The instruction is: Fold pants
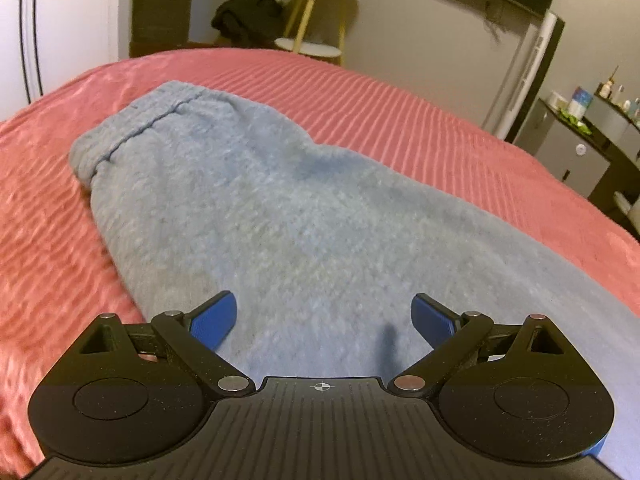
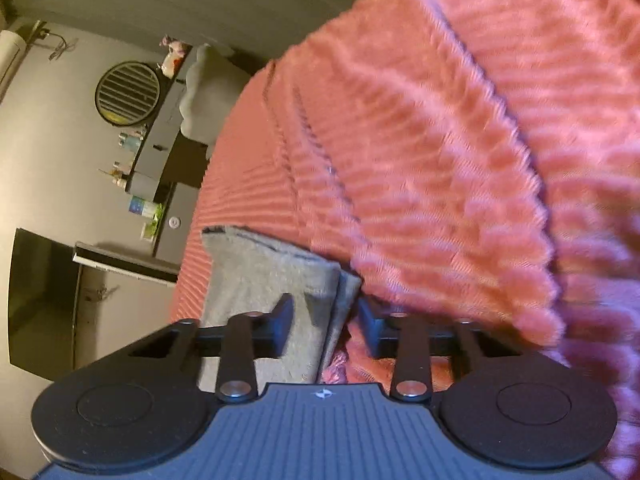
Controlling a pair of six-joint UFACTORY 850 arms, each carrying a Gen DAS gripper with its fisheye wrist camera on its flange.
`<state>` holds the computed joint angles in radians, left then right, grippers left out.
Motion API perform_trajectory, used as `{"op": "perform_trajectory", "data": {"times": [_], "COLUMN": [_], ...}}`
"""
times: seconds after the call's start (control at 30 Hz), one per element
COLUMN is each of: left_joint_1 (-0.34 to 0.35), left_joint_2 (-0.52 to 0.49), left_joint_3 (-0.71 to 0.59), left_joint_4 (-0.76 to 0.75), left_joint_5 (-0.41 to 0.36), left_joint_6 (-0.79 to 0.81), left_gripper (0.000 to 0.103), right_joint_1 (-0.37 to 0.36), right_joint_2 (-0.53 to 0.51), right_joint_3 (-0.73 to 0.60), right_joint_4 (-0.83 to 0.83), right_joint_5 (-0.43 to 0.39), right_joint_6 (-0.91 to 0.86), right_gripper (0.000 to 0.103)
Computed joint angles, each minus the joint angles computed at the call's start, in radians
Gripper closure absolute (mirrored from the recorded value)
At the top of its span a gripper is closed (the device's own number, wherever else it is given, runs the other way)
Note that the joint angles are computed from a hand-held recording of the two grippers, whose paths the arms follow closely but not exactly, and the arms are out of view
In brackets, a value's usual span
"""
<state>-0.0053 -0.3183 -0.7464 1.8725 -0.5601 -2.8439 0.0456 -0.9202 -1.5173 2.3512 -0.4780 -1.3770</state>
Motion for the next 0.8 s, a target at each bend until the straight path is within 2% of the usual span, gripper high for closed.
{"op": "perform_trajectory", "data": {"times": [0.07, 0.13, 0.23, 0.27, 0.4, 0.5, 0.63, 0.67, 0.73, 0.8], "left_joint_1": [-0.015, -0.02, -0.02, -0.017, -0.015, -0.018, -0.012, -0.011, -0.01, -0.009], "left_joint_2": [0.002, 0.001, 0.007, 0.004, -0.007, -0.009, -0.003, -0.001, 0.0, 0.002], "left_joint_3": [0.01, 0.009, 0.014, 0.014, 0.008, 0.006, 0.016, 0.019, 0.023, 0.026], "left_joint_4": [0.001, -0.013, 0.008, 0.02, 0.019, 0.014, 0.052, 0.065, 0.084, 0.097], "left_joint_5": [-0.013, -0.013, -0.011, -0.009, -0.009, -0.013, -0.012, -0.012, -0.014, -0.015], "left_joint_6": [-0.017, 0.009, -0.017, -0.035, -0.03, -0.015, -0.068, -0.085, -0.112, -0.13], "left_gripper": [0.004, 0.004, 0.004, 0.004, 0.004, 0.004, 0.004, 0.004, 0.004, 0.004], "right_joint_1": [0.019, 0.023, 0.034, 0.036, 0.043, 0.052, 0.103, 0.117, 0.163, 0.219], "right_joint_2": [0.008, -0.008, -0.003, 0.003, -0.011, -0.018, 0.029, 0.046, 0.091, 0.129], "right_joint_3": [0.025, 0.005, 0.002, 0.012, -0.026, -0.06, -0.067, -0.065, -0.063, -0.043], "right_joint_4": [0.057, 0.078, 0.156, 0.175, 0.143, 0.124, 0.325, 0.357, 0.346, 0.273], "right_joint_5": [-0.012, -0.014, -0.031, -0.037, 0.016, 0.078, 0.177, 0.181, 0.171, 0.107], "right_joint_6": [-0.032, -0.038, -0.166, -0.204, -0.165, -0.195, -0.572, -0.677, -0.886, -1.057], "right_gripper": [0.076, 0.091, 0.091, 0.088, 0.084, 0.089, 0.091, 0.091, 0.091, 0.091]}}
